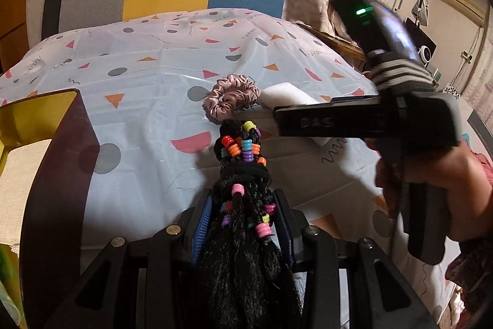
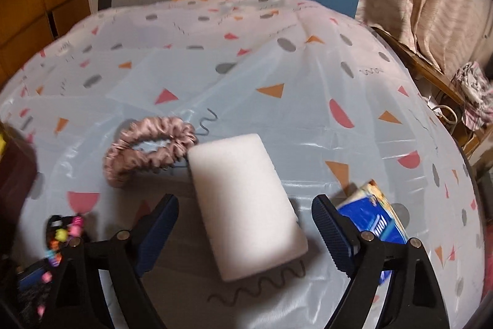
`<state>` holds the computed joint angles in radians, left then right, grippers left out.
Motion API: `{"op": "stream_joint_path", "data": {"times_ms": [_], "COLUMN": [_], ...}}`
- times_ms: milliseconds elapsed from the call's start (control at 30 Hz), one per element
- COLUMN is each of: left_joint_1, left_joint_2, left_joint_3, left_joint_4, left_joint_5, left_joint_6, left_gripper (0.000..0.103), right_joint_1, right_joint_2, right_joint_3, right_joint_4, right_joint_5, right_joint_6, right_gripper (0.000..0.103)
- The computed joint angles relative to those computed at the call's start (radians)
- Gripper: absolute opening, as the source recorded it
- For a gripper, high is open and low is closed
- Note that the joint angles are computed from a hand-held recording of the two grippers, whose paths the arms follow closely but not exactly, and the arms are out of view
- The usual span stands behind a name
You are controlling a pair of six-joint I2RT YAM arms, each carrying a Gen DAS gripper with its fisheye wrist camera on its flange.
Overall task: Organize soft objects
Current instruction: 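Grasp the white foam block with the right tool while the left tool holds the hair piece, then carry the hair piece and foam block toward the gold tray with both tools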
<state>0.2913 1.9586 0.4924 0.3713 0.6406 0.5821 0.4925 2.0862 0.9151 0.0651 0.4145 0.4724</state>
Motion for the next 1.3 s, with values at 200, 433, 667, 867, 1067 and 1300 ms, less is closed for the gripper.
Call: {"op": "stream_joint_path", "data": {"times_ms": [200, 433, 667, 867, 1067, 1300], "left_joint_1": [-0.006, -0.004, -0.003, 0.012, 0.076, 0.261], "left_joint_2": [0.005, 0.007, 0.007, -0.018, -0.165, -0.35], "left_joint_3": [-0.006, -0.004, -0.004, -0.022, -0.037, 0.021], "left_joint_4": [0.016, 0.014, 0.014, 0.031, -0.166, -0.645], "left_joint_5": [-0.002, 0.002, 0.001, 0.005, 0.096, 0.258], "left_joint_6": [0.001, 0.002, 0.002, -0.01, 0.08, 0.356], "left_gripper": [0.038, 0.038, 0.038, 0.037, 0.037, 0.037], "right_joint_1": [-0.041, 0.026, 0.21, 0.408, 0.412, 0.407], "right_joint_2": [0.009, -0.074, -0.235, -0.233, -0.22, -0.206], "right_joint_3": [-0.054, -0.181, -0.427, -0.486, -0.509, -0.495], "right_joint_4": [0.117, 0.166, 0.254, 0.217, 0.223, 0.217], "right_joint_5": [-0.078, -0.056, 0.059, 0.257, 0.296, 0.301], "right_joint_6": [0.057, 0.18, 0.485, 0.762, 0.851, 0.839], "right_gripper": [0.074, 0.066, 0.065, 0.065, 0.065, 0.065]}}
